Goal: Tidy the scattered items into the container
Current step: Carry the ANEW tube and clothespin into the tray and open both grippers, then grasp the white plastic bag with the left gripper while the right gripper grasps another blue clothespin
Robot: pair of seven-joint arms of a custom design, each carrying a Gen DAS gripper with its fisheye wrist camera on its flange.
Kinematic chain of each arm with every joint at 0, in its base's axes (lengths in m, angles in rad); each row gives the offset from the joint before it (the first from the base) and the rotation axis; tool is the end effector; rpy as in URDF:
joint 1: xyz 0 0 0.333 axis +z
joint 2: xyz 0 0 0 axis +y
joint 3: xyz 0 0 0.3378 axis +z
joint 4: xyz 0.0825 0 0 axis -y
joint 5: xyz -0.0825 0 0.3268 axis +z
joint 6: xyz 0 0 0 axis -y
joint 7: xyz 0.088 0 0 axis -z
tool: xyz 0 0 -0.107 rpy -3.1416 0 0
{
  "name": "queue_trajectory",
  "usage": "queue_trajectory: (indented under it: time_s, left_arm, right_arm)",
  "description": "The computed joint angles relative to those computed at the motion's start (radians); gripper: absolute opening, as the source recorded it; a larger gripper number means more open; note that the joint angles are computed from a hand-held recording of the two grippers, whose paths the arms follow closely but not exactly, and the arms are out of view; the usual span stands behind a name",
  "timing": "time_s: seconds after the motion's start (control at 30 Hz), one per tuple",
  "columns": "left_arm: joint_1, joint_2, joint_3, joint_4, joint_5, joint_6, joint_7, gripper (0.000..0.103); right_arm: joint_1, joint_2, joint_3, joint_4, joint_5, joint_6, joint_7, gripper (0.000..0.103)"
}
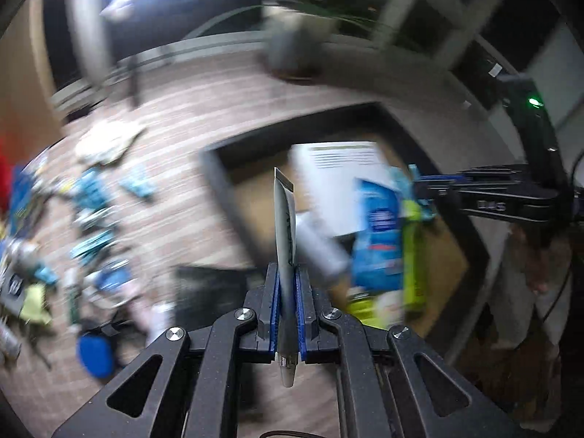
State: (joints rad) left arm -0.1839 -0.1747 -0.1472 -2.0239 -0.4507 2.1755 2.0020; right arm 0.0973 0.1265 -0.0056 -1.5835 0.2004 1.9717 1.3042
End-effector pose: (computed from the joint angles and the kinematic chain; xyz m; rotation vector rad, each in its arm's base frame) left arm 0.4454 -0.1767 0.5986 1.4566 -2.6525 0.7716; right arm 0.5688 0.0654 0.6147 -2.2766 1.6712 -0.1080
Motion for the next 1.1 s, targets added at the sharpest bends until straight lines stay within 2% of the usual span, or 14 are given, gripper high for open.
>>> queue_trajectory:
  time_s: [0.17,0.43,0.47,0.5,0.57,0.6,0.87,1.1]
  left_arm:
    - [-0.062,0.021,-0.059,0.033,0.011,0.0,-0.024,0.007]
    - [-0.104,0.047,-0.079,0.059,0.042,-0.012,-0.059,0.007]
    - [-0.105,0.05,-0.078,0.062,0.041,-0.018,-0.063,0.011]
    - [-0.104,0.051,-0.074,0.068,0.036,-0.028,-0.067,0.027]
    - [-0.099,0.042,-0.067,0.057,0.023,-0.009,-0.067,0.043]
    - [-0.096,0.04,-0.063,0.055,0.019,-0.008,-0.064,0.04]
    - [-0.02,0.043,-0.012,0.065,0.068,0.001,-0.113,0.039]
    - [0.111,0.114,0.056,0.125,0.133,-0.007,-0.204,0.039]
  right_arm:
    - [-0.038,-0.041,-0.031,-0.066,-0.006,0.027,0.018,0.014]
    - [-0.071,-0.07,-0.047,-0.112,-0.011,0.041,0.026,0.014]
    - [-0.073,-0.067,-0.046,-0.109,-0.006,0.04,0.023,0.015]
    - [-0.075,-0.063,-0.046,-0.102,0.005,0.031,0.016,0.018]
    - [-0.072,-0.051,-0.042,-0.083,0.002,0.015,0.025,0.024]
    - [-0.068,-0.054,-0.039,-0.087,-0.007,0.029,0.03,0.027]
    - [-0.025,-0.011,-0.004,0.003,0.021,0.025,0.038,0.028]
    - [0.061,0.12,0.056,0.222,0.027,-0.043,0.025,0.028]
